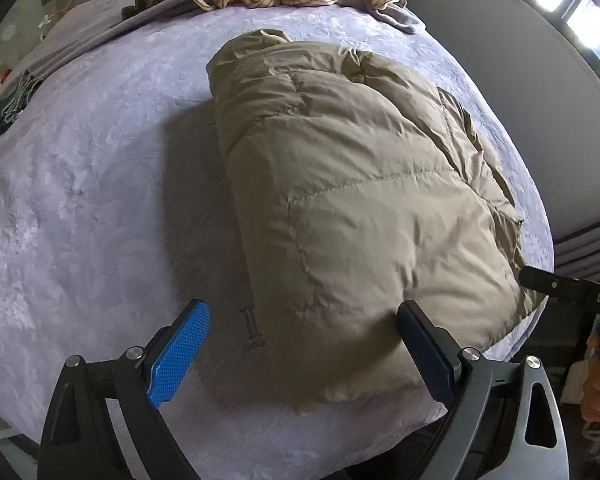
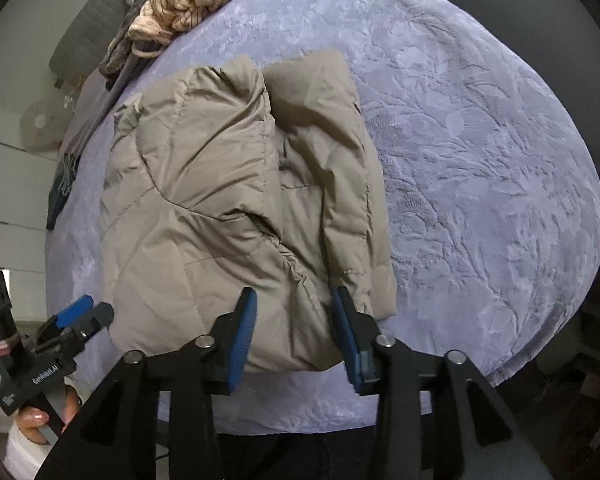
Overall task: Fold large clothes
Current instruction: 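Release the coat bundle from both tools and set it on the bed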
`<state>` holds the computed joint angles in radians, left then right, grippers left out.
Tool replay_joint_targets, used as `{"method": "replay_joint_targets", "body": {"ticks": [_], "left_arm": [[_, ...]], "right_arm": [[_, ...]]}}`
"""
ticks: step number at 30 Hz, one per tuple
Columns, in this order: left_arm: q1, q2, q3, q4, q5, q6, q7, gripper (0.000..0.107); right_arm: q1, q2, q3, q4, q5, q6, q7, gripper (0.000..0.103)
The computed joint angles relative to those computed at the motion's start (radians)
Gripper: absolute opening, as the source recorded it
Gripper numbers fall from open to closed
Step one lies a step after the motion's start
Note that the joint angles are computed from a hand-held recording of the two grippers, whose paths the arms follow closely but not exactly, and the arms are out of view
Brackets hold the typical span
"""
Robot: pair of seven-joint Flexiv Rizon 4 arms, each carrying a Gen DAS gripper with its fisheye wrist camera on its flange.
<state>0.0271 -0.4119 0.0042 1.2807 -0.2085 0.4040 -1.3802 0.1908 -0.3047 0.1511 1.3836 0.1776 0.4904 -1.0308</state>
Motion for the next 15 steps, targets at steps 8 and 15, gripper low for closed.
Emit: {"method": "replay_joint_targets", "body": {"ticks": [8,15], "left_arm": [[0.008,0.03,0.008,0.036,0.01,0.02,0.018,0.103],[0.02,0.016,0.006,0.018,-0.011,0.007,0.01,0.103]], "right_arm": [[0.025,0.076,0.0,0.091,-0.051,0.06,0.059,0.054],[0.033,0.065,-0.006,0.064,-0.068,0.058,0.083,0.065]]}}
